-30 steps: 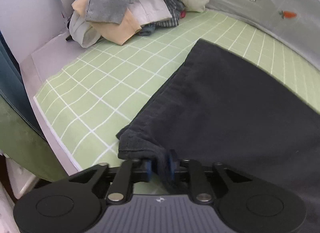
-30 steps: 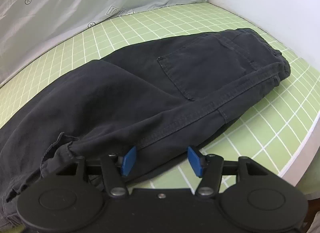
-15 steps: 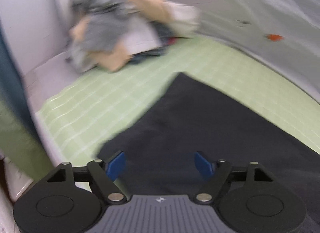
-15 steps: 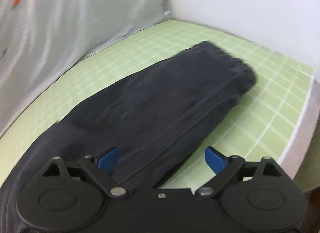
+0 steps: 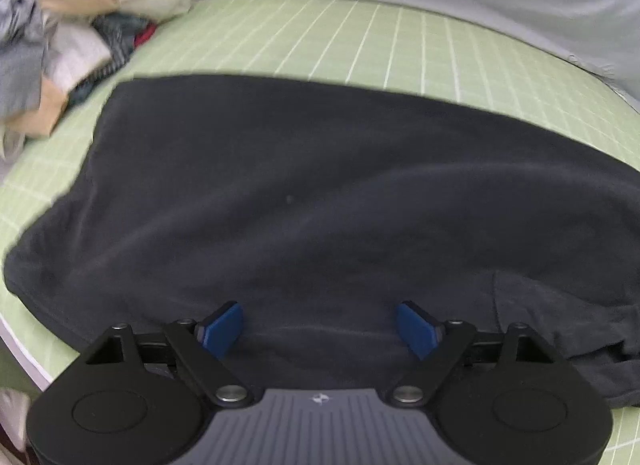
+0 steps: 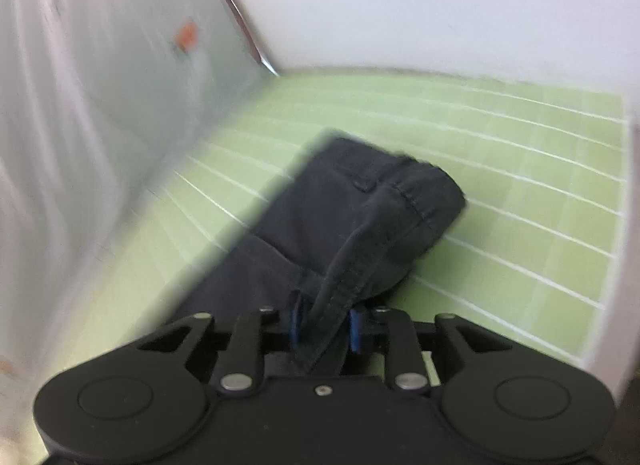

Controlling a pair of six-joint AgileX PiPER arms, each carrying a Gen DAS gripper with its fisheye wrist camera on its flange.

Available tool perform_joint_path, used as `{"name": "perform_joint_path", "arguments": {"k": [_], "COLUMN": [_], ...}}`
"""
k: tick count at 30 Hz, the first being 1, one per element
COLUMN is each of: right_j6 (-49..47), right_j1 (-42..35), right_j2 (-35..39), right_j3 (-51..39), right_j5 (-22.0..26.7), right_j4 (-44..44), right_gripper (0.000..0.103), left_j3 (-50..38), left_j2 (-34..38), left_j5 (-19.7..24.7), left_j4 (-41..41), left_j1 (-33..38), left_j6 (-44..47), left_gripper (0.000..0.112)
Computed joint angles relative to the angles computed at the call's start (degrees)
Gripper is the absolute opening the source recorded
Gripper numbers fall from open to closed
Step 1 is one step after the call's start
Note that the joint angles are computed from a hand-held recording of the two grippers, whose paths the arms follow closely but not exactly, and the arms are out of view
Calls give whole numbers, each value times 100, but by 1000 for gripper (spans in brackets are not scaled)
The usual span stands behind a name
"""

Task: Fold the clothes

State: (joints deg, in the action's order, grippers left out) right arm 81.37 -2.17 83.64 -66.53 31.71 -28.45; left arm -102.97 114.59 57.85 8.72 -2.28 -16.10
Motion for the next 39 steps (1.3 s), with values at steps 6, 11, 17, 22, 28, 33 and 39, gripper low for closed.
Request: {"name": "perform_joint_path", "arguments": {"k": [6,11,17,22,28,33,39], "right_j6": [-1313,-2122,-2756,-2981,-3437,-3606,-2994], "right_j1": [-129,546,1442,2005,2699,3206,3722], "right_j2": [-63,929,1744,2118,2771,3569,4185], "right_j3": [-399,-1060,-2395,-3257,-3726,-4400,-4892], "right_j5": [-400,1975,3626,3396,2621,2670,3184], "right_j4": [212,-288,-1220,-1233,-380,143,-271], "right_gripper": [17,23,102,103,103,103,103], "left_j3": [206,145,28,181,466,455,-40], "left_j2": [-23,-33,-110,-352,-610,-578,-127], "left_j5": [-224,-112,198,224,45,-56,32], "left_j4": [187,-164,-476,-346,-314,-195,-626], "left_j1": [-17,182,396,789,1549,2133,2737], "left_j6": [-241,50,320,182,206,504,1091], "left_gripper": [99,101,101,101,101,101,101]}}
